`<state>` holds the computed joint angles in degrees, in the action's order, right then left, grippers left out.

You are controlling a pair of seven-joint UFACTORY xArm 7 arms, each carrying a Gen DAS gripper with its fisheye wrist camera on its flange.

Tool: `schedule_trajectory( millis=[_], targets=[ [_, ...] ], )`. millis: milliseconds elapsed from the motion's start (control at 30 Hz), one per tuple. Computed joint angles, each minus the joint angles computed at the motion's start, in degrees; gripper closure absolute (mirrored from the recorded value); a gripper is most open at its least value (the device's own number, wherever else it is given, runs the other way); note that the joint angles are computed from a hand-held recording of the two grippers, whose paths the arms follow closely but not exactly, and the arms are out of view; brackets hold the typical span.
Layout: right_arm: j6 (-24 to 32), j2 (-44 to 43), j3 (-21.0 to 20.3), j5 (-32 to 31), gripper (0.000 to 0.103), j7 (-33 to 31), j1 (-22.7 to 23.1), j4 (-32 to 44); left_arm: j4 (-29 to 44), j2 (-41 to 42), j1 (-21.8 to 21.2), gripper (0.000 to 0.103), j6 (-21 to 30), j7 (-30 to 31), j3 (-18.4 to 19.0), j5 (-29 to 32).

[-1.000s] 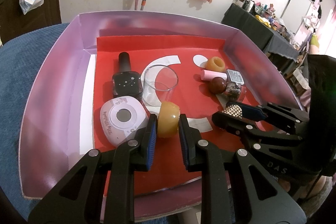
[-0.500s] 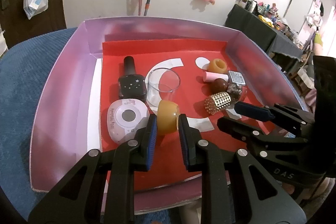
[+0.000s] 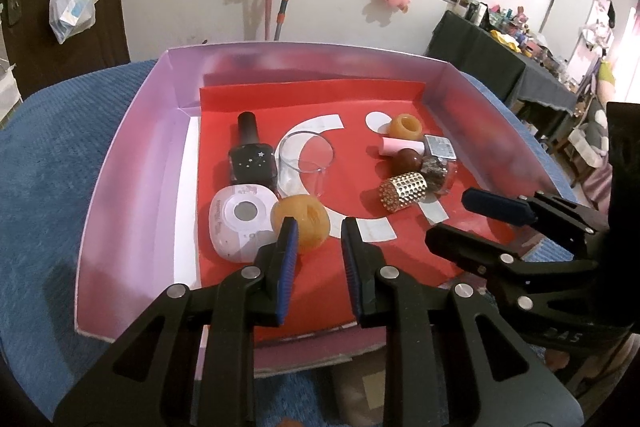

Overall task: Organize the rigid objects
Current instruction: 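Open both tools to release the studded cube and amber stone, then withdraw both tools toward the grey eye shadow case and green capybara toy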

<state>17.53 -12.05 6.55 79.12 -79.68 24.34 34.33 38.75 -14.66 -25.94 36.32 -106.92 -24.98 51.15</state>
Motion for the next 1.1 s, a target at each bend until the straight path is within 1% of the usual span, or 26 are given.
schedule_trajectory(
  millis=[67,167,233,267,300,367,433,600,700,733,800,900,967,1100],
  targets=[
    [0.48,-1.39,-0.19,0.02,0.041,-0.12,-0.01,-0.84,-0.05,-0.32,-0.25,0.082,0.36,0.09,-0.15,-0.35],
    [1.24,-3.39,-0.63,-0.2,0.04,-0.06,0.12,-2.04,-0.1,-0.56,-0.36,0.081,0.66,0.02,-0.33,-0.69],
    [1.7,-4.61,-0.98,-0.55,0.039,0.18,0.24,-2.8,-0.2,-0.82,-0.53,0.069,1.04,0.04,-0.49,-1.15],
    [1.77,-4.89,-1.14,-0.61,0.038,0.17,0.34,-2.98,-0.21,-0.96,-0.61,0.04,1.45,-0.16,-0.71,-1.31],
    [1.92,-5.33,-1.34,-0.74,0.036,0.16,0.39,-3.28,-0.38,-1.26,-0.58,0.015,1.72,-0.84,-1.02,-1.01],
    [2.18,-6.54,-1.66,-0.87,0.033,0.07,0.59,-4.11,-0.69,-2.02,-0.61,0.015,2.64,-2.41,-1.77,-0.21],
    [2.53,-7.5,-2.04,-0.86,0.032,-0.02,0.84,-4.72,-1.33,-2.89,-0.68,0.015,1.96,-2.99,-1.83,-0.03],
    [2.79,-10.19,-2.78,-1.25,0.031,0.21,1.3,-6.4,-1.44,-3.61,-0.85,0.014,3.32,-2.68,-2.69,-0.82],
    [3.1,-12.0,-3.38,-1.48,0.027,0.18,1.65,-7.43,-1.64,-4.2,-1.03,0.014,3.92,-2.88,-3.14,-1.23],
    [3.22,-12.8,-3.61,-1.53,0.026,0.14,1.77,-7.9,-1.71,-4.38,-1.08,0.013,3.99,-2.87,-3.27,-1.34],
    [3.63,-14.21,-4.01,-2.16,0.025,0.71,1.89,-8.66,-1.64,-4.69,-1.26,0.008,4.77,-2.7,-3.78,-1.64],
    [4.06,-16.42,-4.95,-2.48,0.016,0.92,2.29,-9.9,-0.7,-4.55,-1.87,0.007,7.9,-2.16,-4.96,-2.05],
    [4.43,-17.77,-5.46,-2.95,0.012,1.26,2.49,-10.63,-0.14,-4.43,-2.44,0.006,9.5,-1.97,-5.44,-2.09],
    [5.12,-20.05,-6.46,-3.4,0.004,1.5,3.09,-11.8,0.41,-4.65,-3.45,0.0,11.84,-2.56,-6.12,-1.77]
  ],
)
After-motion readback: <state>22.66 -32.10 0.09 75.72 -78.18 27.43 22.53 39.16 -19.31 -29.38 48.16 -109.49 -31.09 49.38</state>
